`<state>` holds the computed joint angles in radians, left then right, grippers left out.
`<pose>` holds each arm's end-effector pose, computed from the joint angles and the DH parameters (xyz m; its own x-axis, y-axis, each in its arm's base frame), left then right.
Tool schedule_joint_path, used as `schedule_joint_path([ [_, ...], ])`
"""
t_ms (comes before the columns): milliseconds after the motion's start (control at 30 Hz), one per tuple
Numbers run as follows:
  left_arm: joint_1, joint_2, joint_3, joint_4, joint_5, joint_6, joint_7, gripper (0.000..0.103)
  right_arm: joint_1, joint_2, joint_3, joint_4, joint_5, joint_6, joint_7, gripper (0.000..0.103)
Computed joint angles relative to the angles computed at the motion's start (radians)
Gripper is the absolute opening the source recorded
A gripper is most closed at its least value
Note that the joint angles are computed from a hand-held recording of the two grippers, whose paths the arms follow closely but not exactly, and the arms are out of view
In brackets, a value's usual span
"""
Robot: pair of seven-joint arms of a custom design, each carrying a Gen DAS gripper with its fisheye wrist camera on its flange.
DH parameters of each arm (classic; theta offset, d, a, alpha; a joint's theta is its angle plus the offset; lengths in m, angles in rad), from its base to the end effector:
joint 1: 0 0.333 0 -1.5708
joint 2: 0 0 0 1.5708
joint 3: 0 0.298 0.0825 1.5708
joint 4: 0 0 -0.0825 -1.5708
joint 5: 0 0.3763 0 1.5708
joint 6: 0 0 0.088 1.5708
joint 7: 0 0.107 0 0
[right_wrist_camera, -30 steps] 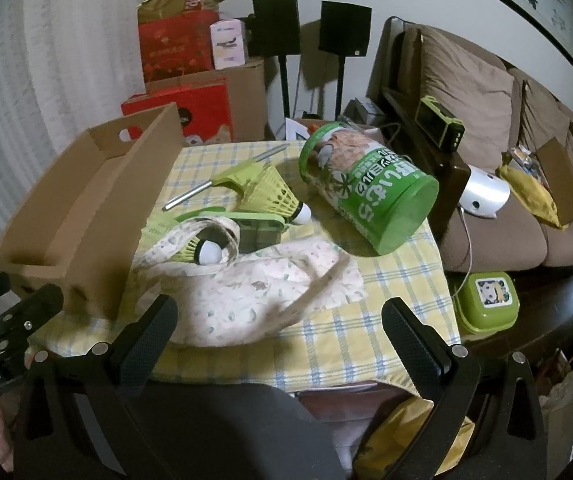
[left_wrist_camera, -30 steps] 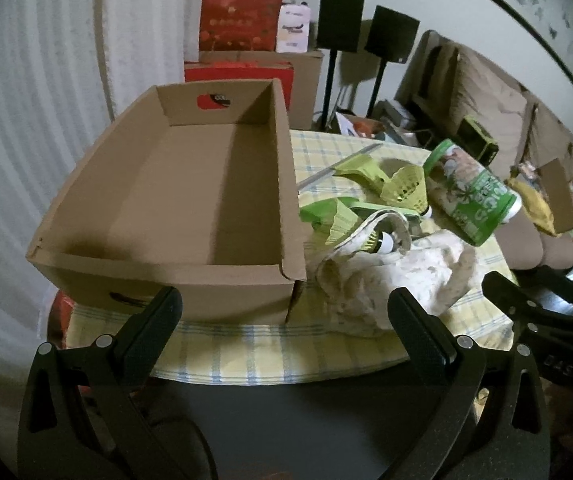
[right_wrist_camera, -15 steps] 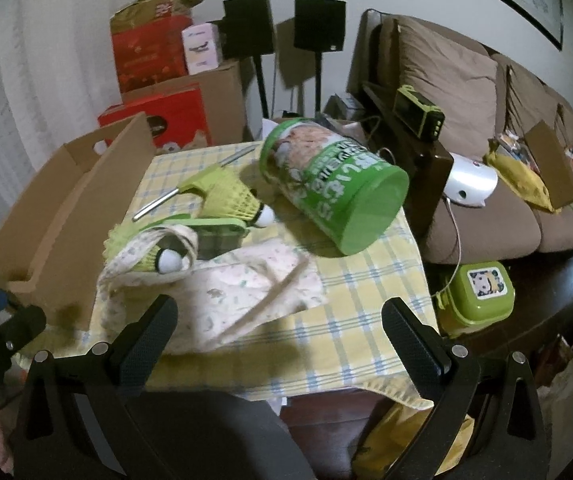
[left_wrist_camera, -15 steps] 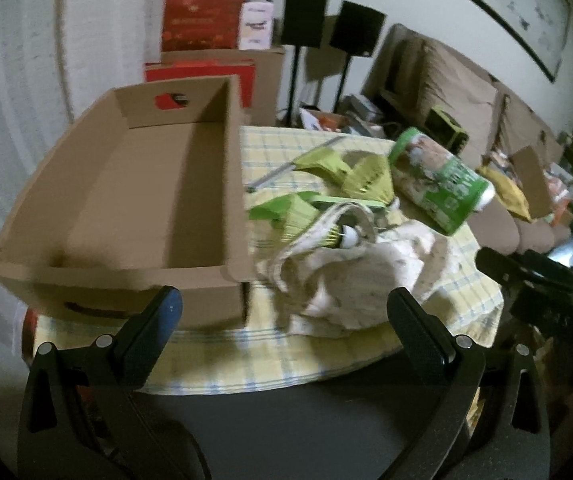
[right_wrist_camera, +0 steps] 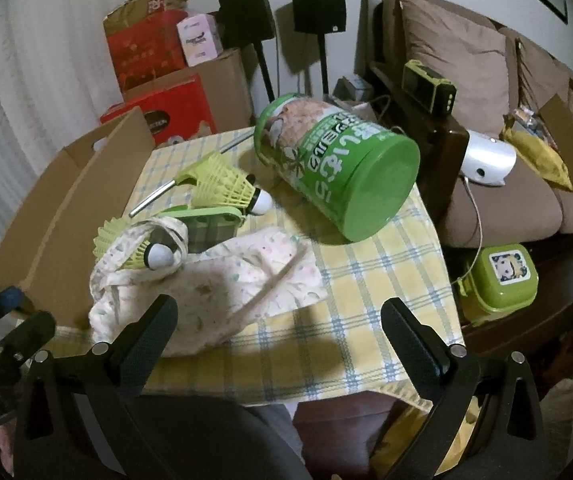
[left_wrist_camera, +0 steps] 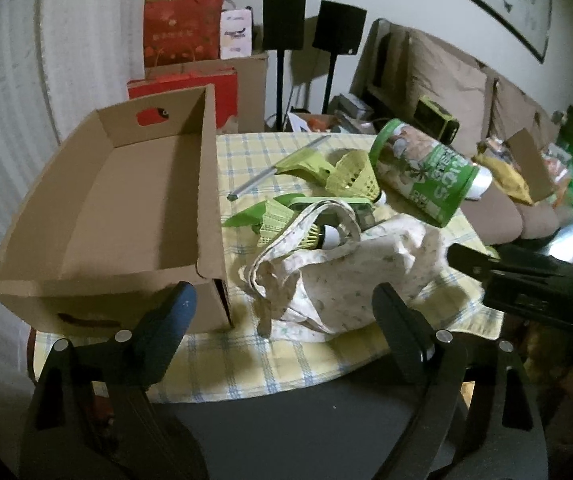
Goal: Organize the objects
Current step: 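Move both tools toward the white floral cloth bag on the table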
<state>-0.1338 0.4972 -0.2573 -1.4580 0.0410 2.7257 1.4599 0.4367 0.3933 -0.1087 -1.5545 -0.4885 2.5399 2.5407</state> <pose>0.6890 -0.2420 0.4846 -0.2885 -0.9439 0.1609 -0.7153 0.1008 -0.6915 0.6594 0.2427 0.4749 -0.2543 -0.9612 -0.1067 -0.7166 0.2614 -0.6466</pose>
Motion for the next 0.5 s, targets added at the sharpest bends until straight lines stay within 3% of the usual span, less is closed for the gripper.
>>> schedule_joint_path([
  [167,0.048,0.007,-0.078,0.006,-0.104,-0.013,0.097,0.086,-0.008,0.021,0.007,0.020,0.029,-0.005,-0.027,0.095],
  [233,0.012,0.037,-0.048,0.055,-0.078,-0.056,0.083,0.084,-0.014,0.026,0.010,0.022,0.051,0.003,-0.040,0.093],
  [367,-0.038,0.111,-0.008,0.166,-0.037,-0.157,0.046,0.067,-0.017,0.040,0.010,0.034,0.083,0.001,-0.065,0.084],
  [500,-0.073,0.159,0.020,0.231,0.007,-0.199,0.022,0.063,-0.031,0.059,0.016,0.044,0.138,0.017,-0.095,0.075],
])
